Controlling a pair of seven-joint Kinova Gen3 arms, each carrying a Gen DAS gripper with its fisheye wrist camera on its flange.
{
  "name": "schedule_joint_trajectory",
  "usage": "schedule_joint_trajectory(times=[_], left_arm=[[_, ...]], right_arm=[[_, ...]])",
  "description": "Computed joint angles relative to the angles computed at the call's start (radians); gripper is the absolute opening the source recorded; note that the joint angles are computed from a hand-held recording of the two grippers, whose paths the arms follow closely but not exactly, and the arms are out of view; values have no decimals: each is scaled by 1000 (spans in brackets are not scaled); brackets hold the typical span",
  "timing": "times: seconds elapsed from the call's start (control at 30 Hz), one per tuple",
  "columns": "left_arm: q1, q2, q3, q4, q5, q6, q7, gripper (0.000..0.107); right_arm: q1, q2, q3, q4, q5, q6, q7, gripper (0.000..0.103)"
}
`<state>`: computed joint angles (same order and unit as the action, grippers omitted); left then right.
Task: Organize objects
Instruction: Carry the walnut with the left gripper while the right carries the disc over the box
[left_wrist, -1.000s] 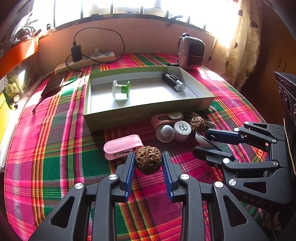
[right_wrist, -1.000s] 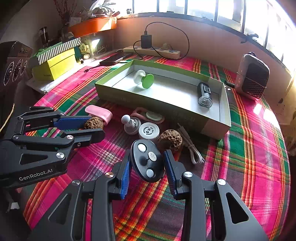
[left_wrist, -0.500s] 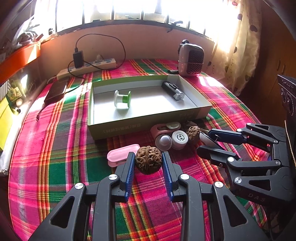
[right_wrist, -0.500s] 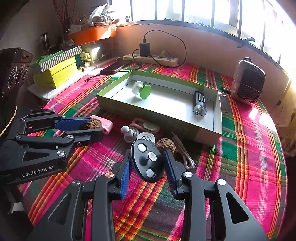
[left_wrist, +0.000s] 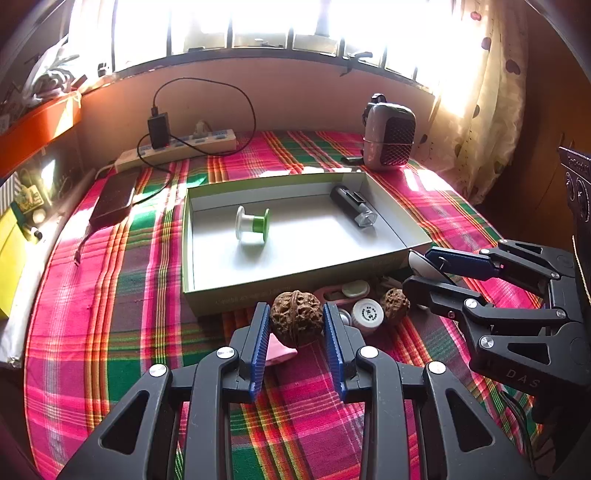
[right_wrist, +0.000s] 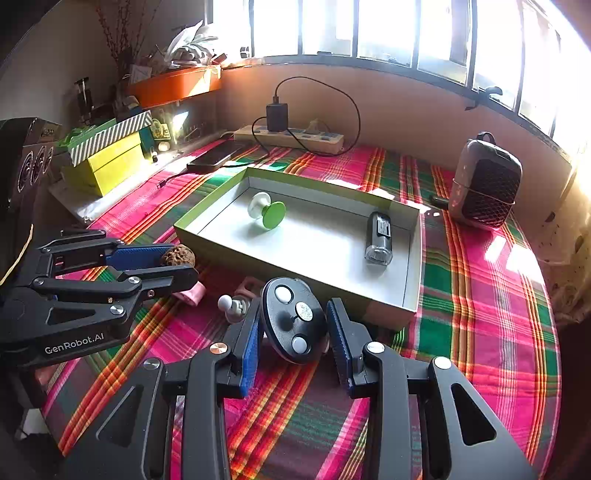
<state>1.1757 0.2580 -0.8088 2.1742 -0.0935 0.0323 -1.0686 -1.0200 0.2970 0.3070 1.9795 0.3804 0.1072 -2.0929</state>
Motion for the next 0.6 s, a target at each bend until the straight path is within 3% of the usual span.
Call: schedule_joint_trajectory(times=[0.23, 0.4, 0.6], left_arm=[[-125, 15, 89, -51, -9, 16, 1, 27], [-223, 30, 163, -86, -33, 33, 17, 27], [-319, 44, 243, -117, -67, 44, 44, 27]], right_arm=[[117, 26, -92, -79, -18, 32, 49, 36], [270, 52, -234, -143, -71, 57, 129, 36], [339, 101, -299, -226, -118, 100, 200, 36]])
